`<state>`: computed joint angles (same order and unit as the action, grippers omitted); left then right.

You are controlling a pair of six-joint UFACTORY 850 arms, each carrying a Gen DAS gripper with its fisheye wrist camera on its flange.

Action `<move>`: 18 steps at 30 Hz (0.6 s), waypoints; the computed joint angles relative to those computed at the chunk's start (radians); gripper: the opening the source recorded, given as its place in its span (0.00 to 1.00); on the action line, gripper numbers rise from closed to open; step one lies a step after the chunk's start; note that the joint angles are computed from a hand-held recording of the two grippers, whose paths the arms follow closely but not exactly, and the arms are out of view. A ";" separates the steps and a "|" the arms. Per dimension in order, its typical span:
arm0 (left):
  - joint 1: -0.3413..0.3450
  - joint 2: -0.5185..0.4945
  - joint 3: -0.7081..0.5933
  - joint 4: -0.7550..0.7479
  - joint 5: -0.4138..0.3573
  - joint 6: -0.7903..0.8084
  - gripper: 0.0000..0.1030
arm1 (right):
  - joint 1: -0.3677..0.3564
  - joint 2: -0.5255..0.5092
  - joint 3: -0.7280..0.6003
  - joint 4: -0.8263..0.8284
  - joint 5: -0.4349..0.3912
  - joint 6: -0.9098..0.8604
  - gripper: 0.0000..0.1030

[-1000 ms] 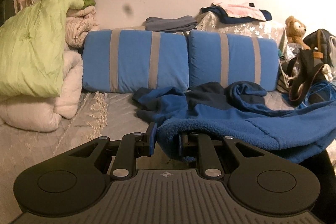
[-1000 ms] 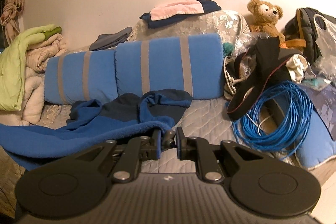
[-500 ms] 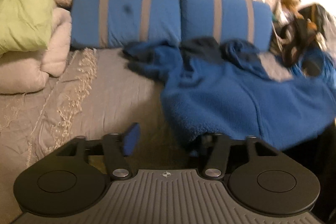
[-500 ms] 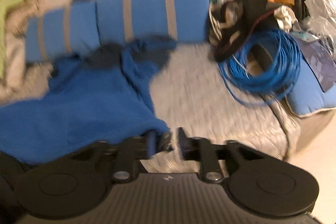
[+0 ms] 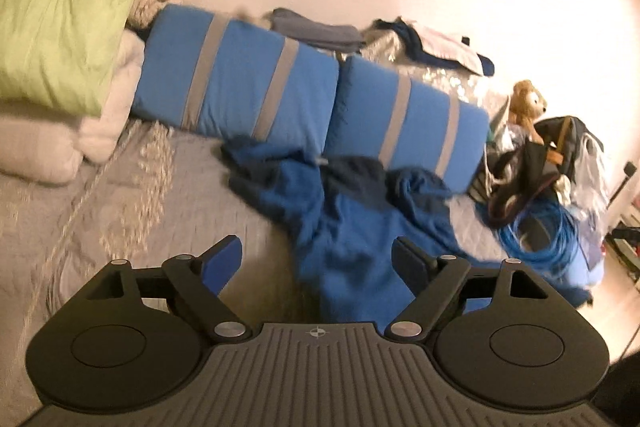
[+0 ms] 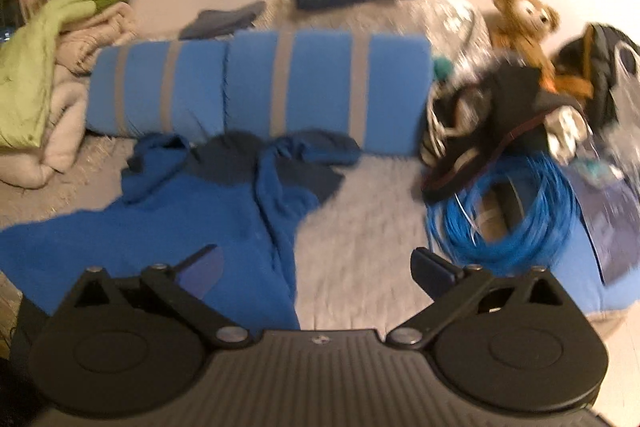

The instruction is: Fold clothes

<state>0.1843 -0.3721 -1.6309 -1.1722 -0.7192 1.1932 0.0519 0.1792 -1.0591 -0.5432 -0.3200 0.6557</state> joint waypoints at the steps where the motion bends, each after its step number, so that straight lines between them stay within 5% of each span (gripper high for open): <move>1: -0.011 -0.017 -0.040 0.039 0.011 -0.046 0.80 | -0.002 -0.019 -0.030 0.036 0.003 -0.051 1.00; 5: -0.043 -0.099 -0.222 0.208 -0.003 -0.232 0.80 | -0.020 -0.094 -0.163 0.219 -0.012 -0.308 1.00; 10: -0.026 -0.165 -0.402 0.274 -0.129 -0.338 0.80 | -0.070 -0.162 -0.331 0.454 -0.105 -0.605 1.00; 18: -0.015 -0.285 -0.724 0.352 -0.252 -0.487 0.80 | -0.222 -0.224 -0.521 0.801 -0.158 -0.803 1.00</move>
